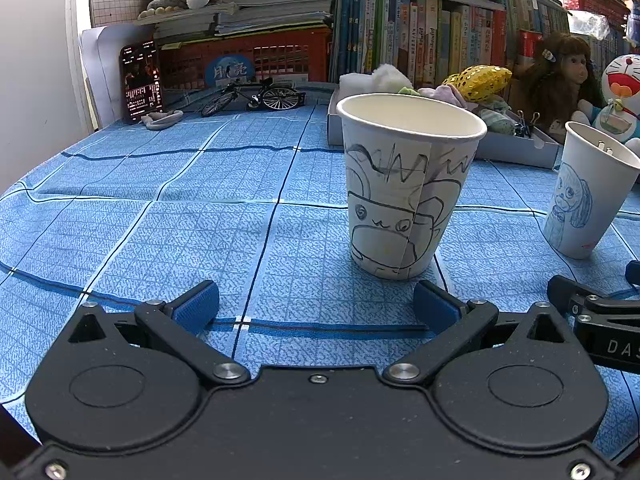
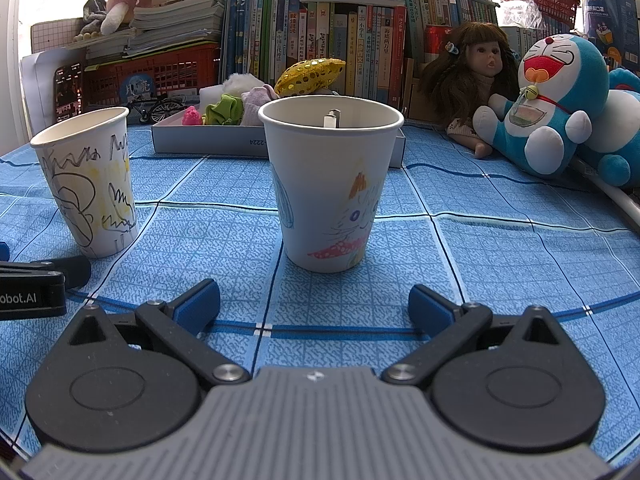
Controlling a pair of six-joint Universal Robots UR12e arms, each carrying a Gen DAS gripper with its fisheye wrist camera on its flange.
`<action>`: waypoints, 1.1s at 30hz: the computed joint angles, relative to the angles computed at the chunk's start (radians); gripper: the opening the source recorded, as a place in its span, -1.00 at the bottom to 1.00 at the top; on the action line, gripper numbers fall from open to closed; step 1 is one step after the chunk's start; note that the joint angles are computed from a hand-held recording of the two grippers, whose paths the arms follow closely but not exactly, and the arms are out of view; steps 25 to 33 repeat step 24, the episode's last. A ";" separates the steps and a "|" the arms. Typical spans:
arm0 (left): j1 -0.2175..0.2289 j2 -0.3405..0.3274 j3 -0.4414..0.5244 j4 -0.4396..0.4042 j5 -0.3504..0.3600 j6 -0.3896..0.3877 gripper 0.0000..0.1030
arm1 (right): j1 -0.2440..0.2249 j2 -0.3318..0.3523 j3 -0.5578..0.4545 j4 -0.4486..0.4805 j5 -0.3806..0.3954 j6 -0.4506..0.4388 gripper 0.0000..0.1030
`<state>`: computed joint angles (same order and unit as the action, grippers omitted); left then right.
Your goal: Organize soft objects
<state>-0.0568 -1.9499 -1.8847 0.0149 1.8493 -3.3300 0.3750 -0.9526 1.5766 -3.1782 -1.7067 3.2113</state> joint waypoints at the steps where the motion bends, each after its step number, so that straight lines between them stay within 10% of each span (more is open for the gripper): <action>1: 0.000 0.000 0.000 -0.002 0.001 -0.002 1.00 | 0.000 0.000 0.000 0.000 0.000 0.000 1.00; 33: -0.001 -0.002 0.000 0.015 0.005 0.006 1.00 | 0.000 0.000 0.000 -0.001 0.000 0.000 1.00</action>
